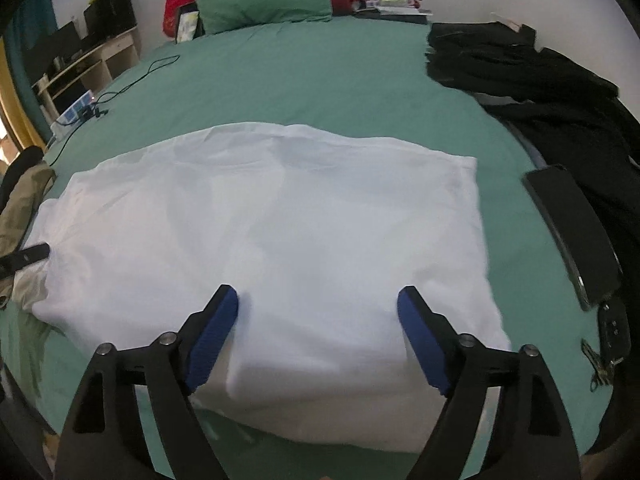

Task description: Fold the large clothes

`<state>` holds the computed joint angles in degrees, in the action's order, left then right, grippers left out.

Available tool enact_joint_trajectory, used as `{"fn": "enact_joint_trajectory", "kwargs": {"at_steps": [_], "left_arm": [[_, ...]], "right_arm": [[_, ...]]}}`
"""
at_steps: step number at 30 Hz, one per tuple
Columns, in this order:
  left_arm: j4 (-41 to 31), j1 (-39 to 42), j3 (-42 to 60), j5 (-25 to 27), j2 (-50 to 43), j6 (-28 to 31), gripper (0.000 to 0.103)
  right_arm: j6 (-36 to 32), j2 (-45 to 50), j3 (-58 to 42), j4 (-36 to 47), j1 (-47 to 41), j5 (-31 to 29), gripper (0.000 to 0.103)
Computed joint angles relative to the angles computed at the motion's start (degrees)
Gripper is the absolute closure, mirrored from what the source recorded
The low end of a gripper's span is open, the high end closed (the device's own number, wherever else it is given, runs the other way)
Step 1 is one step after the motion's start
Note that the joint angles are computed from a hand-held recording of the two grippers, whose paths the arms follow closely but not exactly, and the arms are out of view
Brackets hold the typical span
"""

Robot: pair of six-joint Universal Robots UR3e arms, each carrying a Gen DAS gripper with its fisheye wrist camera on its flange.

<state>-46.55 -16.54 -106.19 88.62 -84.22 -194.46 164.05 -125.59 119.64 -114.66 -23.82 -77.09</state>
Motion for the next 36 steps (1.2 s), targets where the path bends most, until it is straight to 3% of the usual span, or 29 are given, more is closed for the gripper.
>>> {"fn": "enact_joint_trajectory", "kwargs": {"at_steps": [7,11,14,17,22,29,31,36], "left_arm": [[5.97,-6.46,3.96,1.69,-4.53,-2.85,0.059],[6.71,-8.47,6.59,1.40,-8.82,-2.41,0.059],[6.22,-9.26,8.62,1.19,-12.09,-2.16,0.059],[6.90,-9.12,8.79,0.12,-14.09,-1.95,0.059],[11.23,-8.16,5.98,-2.83,-14.31,-1.21,0.059],[15.68,-6.64,2.57,-8.21,-14.36,-0.74,0.059],[15.49,-7.07,2.81,-8.97,-15.21,0.32,0.059],[14.92,-9.96,4.70,-4.31,-17.42,2.42,0.059]], "right_arm": [[-6.93,-8.01,0.27,11.57,-13.99,8.79,0.004],[-7.06,-9.15,0.40,11.96,-16.42,9.31,0.003],[-10.85,-12.07,-0.71,18.10,-23.62,15.25,0.003],[-11.21,-12.44,-0.13,18.89,-26.99,15.55,0.003],[-12.45,-9.95,0.51,27.00,-35.29,19.65,0.003],[-10.88,-8.58,0.84,29.88,-34.19,24.51,0.002],[-8.64,-7.41,1.44,26.83,-31.04,24.40,0.001],[-4.85,-3.07,1.82,22.35,-24.79,26.56,0.001]]}}
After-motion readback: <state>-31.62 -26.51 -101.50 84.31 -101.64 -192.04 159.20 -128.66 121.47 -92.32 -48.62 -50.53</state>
